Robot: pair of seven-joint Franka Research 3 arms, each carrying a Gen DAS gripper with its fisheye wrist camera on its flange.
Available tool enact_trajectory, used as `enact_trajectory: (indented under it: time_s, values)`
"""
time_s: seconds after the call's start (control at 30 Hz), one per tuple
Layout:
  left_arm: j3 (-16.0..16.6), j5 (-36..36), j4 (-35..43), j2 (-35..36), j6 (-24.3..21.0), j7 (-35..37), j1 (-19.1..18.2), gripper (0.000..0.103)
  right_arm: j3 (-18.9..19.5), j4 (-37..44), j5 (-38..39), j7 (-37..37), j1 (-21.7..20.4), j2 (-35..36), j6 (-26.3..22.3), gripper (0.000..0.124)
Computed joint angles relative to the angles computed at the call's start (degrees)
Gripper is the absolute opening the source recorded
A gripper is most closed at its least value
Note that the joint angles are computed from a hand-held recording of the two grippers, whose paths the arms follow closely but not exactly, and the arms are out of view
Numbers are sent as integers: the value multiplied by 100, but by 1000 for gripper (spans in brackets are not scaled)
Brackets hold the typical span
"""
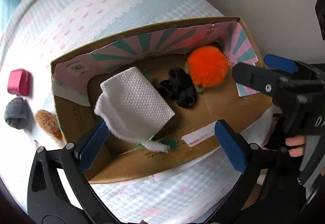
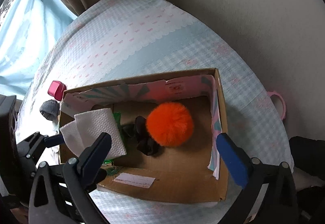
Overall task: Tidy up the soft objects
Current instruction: 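Withdraw both tools from the box toward the grey sock and brown plush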
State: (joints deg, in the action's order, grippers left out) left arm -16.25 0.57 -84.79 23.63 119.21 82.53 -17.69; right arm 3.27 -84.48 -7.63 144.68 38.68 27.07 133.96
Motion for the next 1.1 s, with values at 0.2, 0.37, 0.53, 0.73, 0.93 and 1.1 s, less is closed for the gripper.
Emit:
enact_trajectory:
  time_s: [0.2,0.37,0.53,0.73,0.93,1.1]
  values:
    - [-9,-46,-245,-338,92,48,55,103,-86,-68,-360,277,178,-144,46,103]
    - [48,97,-442,-767,81,6,63,103,-89,71,-668,537,311,-299,-245,103]
    - [100,28,-839,-1394,314,-23,160,103,-72,291,-1203,923,534,-509,-605,103]
    - [233,424,-1596,-2493,794,-221,224,103,5,705,-2043,1594,889,-705,-1260,103]
    - [578,-360,-2504,-3736,1260,218,318,103,87,1893,-2887,1775,1526,-384,-2603,103]
    - [839,-400,-3177,-4723,1445,335,377,103,-80,2998,-3468,1874,2247,95,-3390,103]
